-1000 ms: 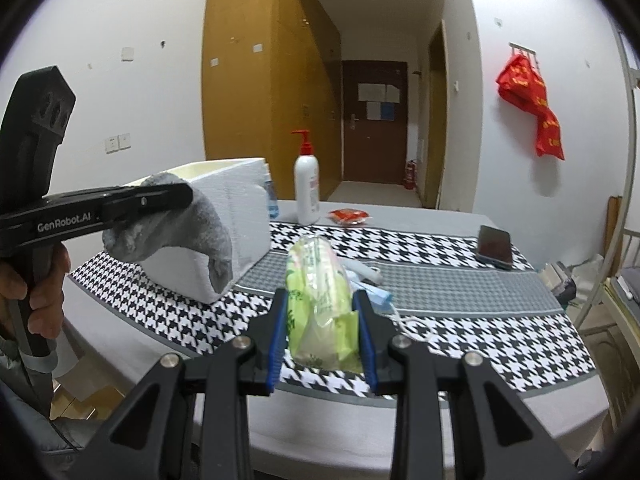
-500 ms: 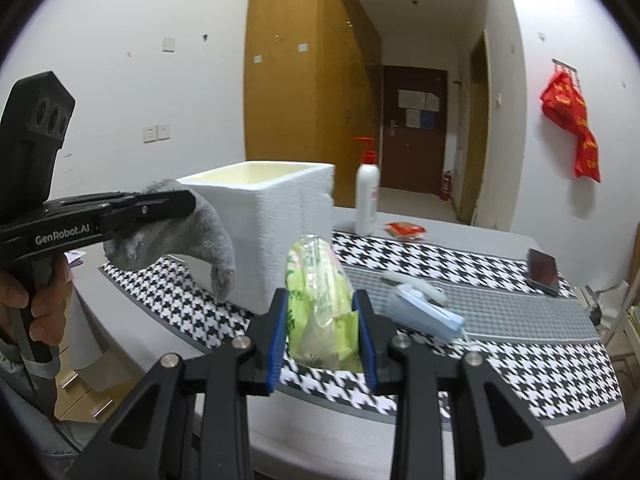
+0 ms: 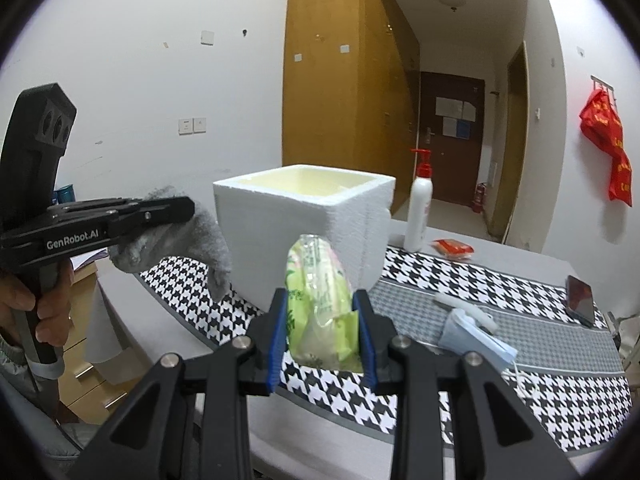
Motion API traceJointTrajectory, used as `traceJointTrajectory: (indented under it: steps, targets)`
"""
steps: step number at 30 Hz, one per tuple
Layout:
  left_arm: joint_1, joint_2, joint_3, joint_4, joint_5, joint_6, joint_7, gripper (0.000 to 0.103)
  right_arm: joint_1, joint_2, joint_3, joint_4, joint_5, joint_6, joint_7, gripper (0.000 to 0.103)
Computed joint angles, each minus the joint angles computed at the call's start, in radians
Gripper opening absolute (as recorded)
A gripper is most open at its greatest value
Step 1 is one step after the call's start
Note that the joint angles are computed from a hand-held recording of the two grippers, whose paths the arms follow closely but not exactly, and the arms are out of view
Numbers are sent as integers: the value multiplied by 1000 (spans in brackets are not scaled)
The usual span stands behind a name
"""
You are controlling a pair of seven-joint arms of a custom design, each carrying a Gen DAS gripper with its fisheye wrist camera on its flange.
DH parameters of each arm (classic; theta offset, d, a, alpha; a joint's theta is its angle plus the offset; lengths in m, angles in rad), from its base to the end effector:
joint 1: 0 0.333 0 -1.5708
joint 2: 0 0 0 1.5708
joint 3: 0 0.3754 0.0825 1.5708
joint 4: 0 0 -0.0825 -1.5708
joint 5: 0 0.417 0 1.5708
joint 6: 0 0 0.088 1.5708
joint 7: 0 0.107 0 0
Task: Organize soft objects
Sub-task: 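Carry the green packet over the foam box with the right tool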
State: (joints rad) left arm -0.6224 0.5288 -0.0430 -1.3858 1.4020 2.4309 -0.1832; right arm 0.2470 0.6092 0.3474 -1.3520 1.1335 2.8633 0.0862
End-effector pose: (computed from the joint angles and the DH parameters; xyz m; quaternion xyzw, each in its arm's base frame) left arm 0.6452 -0.4917 0.5057 -0.6379 0.5284 -0.3959 0.3964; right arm 0.7486 0.3476 0.4950 -0.7927 0.2602 -0.1886 0.5181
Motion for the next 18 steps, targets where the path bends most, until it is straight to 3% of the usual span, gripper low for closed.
traceJointTrajectory:
  steps: [9,18]
  targets:
    - [0,-55,-17,-81,17,-70,-46,5,14,19,10,30,-7,-37,-3,36]
    - [23,-73,-38,-103,25,-92,-60,5,35,29,-3,50,-43,-41,29,36]
